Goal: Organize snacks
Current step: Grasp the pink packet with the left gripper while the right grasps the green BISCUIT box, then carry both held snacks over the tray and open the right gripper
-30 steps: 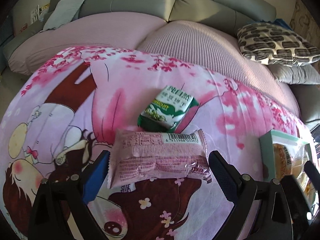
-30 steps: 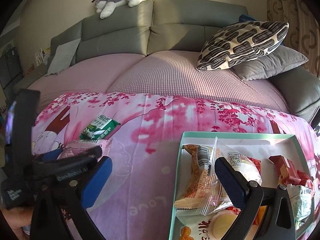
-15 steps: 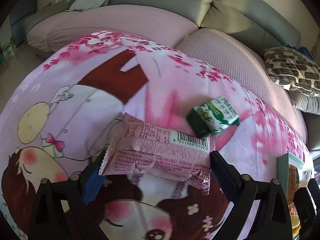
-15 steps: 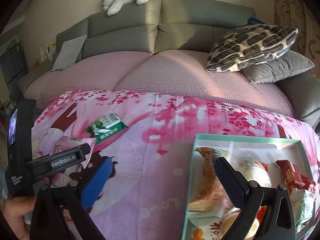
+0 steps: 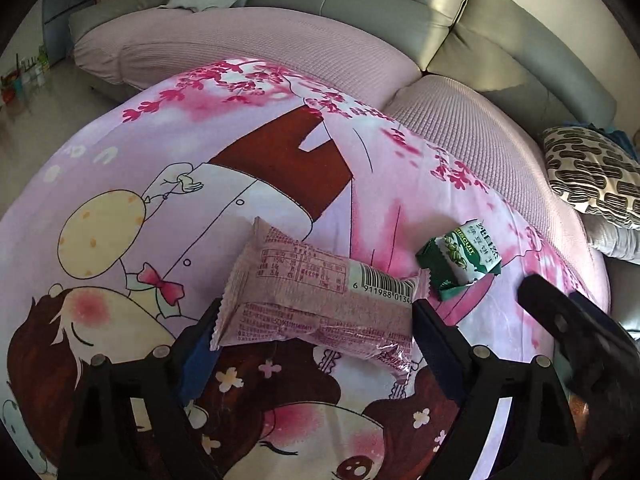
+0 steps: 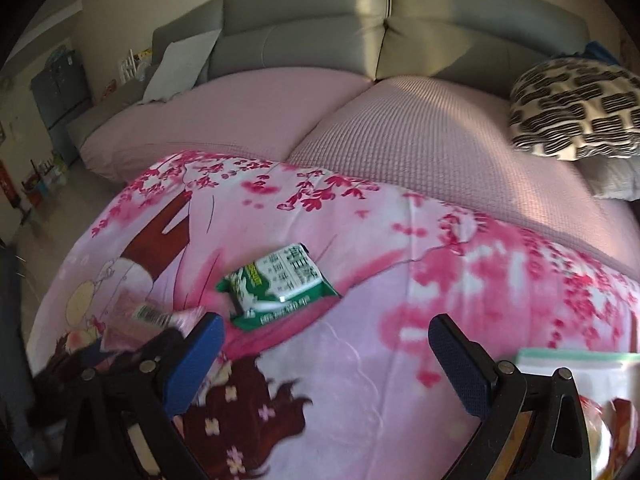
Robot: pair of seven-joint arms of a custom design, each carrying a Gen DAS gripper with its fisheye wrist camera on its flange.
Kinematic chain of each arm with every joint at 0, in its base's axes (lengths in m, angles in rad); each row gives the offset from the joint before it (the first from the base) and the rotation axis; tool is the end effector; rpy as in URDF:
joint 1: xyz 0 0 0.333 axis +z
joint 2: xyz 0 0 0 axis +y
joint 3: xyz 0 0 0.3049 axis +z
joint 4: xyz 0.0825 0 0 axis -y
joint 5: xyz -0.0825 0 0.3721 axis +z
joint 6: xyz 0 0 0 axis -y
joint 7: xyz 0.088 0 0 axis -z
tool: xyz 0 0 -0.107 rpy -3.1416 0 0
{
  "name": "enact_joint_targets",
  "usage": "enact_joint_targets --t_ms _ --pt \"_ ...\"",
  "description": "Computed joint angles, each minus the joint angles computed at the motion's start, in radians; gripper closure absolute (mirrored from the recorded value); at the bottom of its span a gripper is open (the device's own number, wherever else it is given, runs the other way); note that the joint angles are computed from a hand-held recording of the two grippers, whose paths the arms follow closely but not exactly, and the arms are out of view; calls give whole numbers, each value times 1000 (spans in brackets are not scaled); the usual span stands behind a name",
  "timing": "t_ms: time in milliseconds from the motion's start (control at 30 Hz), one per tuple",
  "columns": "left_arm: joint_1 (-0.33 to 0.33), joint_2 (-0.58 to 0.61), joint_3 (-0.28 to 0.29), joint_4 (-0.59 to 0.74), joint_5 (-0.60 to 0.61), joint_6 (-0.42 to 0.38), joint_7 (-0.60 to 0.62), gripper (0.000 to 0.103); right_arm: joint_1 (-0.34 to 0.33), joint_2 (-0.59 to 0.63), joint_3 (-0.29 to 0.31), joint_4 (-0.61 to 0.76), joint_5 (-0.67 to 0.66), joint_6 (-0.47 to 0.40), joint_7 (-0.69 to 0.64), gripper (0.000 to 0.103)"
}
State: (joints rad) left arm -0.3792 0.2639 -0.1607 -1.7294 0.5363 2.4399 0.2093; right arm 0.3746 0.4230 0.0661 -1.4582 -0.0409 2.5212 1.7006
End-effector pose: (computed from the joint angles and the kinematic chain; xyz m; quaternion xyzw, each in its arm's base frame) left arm 0.5694 -0.3291 0.4722 -0.8235 0.4871 -0.2466 0.1543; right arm 0.6496 0.2969 0.5093 -0.7699 0.5550 -0.1551 0.2742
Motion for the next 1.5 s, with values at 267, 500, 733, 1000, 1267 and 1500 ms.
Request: enact_joint_targets --t_ms 267,500,733,1000,1267,1500 --pt "1 -13 4 -13 12 -10 -19 13 17 190 16 285 15 -179 -103 9" --pt "9 -18 -2 -21 12 -8 -16 13 40 303 6 464 25 -293 -157 25" --pt "7 -17 -6 -19 12 -13 0 15 49 262 -7 400 28 -267 -150 36" --pt "10 -33 -15 -43 -12 34 29 31 37 107 -11 161 16 -166 -98 36" --pt "2 -72 -19 -69 16 55 6 31 16 -75 -5 -97 -1 -67 -14 36" --pt "-6 -91 -38 -64 38 59 2 31 -3 -223 -4 -286 -34 1 71 36"
